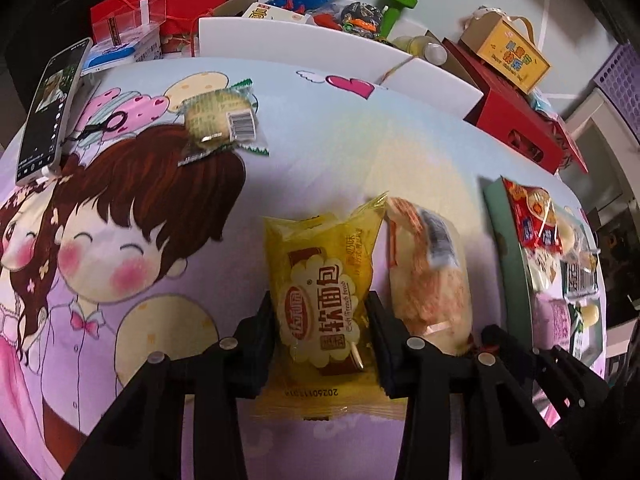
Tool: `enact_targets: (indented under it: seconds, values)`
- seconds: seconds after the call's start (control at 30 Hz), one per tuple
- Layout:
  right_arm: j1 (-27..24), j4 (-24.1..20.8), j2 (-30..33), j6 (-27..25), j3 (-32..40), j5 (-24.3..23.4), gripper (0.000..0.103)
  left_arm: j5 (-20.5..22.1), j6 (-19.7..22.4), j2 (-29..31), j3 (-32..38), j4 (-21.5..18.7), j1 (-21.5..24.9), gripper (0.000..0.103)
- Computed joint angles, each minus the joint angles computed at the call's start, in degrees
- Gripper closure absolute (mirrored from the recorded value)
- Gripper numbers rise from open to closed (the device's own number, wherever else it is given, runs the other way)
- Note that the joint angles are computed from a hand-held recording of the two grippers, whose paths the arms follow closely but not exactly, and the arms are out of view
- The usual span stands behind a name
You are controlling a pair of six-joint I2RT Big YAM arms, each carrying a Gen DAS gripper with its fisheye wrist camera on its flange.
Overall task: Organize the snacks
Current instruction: 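Carry the yellow bread packet and red candy packet with both tools over the tray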
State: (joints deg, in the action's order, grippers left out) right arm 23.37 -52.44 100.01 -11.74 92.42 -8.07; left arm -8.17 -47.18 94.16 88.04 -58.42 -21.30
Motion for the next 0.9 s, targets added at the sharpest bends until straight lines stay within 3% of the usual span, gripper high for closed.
enact_targets:
  seconds: [0.13, 0.27, 0.9]
  values:
    - [0.2, 0.5, -0.9, 0.6, -1.3, 0.4, 0.071, 0.0, -0.3, -0.9, -1.0, -0.4, -0.8, 0.060]
    - [0.0, 0.0, -1.2, 1.0, -1.3, -0.9, 0.079, 0.4, -0.7, -1.8, -2.0, 0.1, -1.1, 0.060]
    - [-2.3, 2.3, -4.7, 2.6, -0.9, -4.7, 0.080, -4.0, 1.0, -2.8, 0.9, -0.2, -2.7, 0.060]
